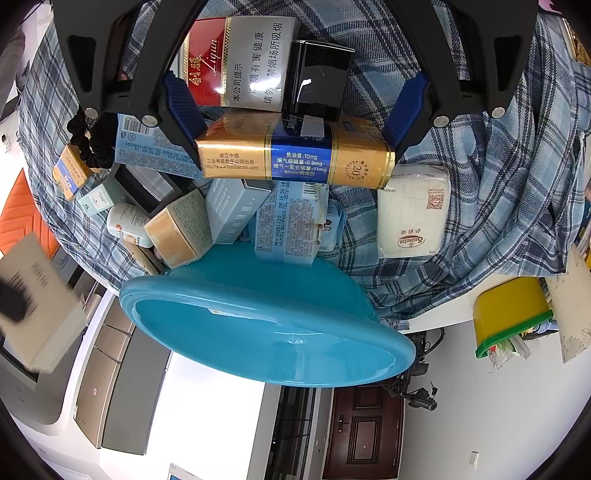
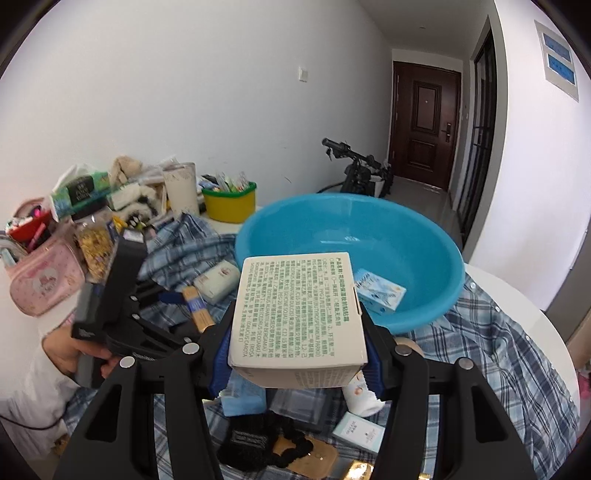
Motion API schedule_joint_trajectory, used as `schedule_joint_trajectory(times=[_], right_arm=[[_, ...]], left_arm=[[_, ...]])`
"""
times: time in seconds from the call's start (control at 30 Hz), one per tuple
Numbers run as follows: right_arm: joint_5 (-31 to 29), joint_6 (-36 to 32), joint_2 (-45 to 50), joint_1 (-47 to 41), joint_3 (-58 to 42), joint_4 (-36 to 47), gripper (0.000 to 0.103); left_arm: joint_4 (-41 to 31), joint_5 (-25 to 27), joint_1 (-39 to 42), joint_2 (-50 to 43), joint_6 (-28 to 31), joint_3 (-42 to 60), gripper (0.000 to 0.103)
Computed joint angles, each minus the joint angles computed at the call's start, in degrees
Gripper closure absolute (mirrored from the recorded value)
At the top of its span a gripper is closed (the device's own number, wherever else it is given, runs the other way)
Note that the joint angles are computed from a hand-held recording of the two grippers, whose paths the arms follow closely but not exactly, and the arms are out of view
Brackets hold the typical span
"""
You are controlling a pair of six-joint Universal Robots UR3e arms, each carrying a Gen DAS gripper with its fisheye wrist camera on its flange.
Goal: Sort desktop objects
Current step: 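Lift the cream box with the right tool and carry it over the basin, then lift the gold-and-blue box with the left tool over the basin while the right tool holds the cream box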
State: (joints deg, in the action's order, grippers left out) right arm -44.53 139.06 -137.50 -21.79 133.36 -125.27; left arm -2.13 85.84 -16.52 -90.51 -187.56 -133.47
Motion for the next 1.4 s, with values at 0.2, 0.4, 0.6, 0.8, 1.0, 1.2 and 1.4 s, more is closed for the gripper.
schedule_joint_trajectory(times=[0.2,0.4,0.6,0.8,1.0,1.2,1.4], right_arm=[[1.23,2.17,4.73,0.90,-4.82,-3.06,0.047],[-0.61,7.99,13.33,4.71,-11.85,-11.82,0.047],[-3.93,12.77,23.97,10.85,-19.59,-20.19,0.047],[-16.13,18.91,41.82,18.73,-27.12,-30.15,0.047],[-19.61,21.47,52.47,20.92,-30.74,-33.47,0.047],[-21.40,21.24,57.02,21.47,-32.40,-33.19,0.047],[-19.71,20.65,57.06,19.66,-33.05,-31.76,0.047]], left_arm=[[-0.27,0.12,-0.24,-0.13,0.09,0.25,0.013],[-0.47,0.57,-0.71,-0.78,0.01,0.65,0.013],[-1.09,1.85,-1.41,-1.68,-0.25,1.51,0.013],[-1.09,2.04,-1.37,-1.91,-0.43,1.67,0.013],[-1.06,2.92,-2.34,-2.47,-0.32,2.27,0.013],[-1.07,3.28,-2.62,-2.84,-0.63,2.42,0.013],[-0.50,3.11,-1.99,-2.42,-1.19,1.82,0.013]])
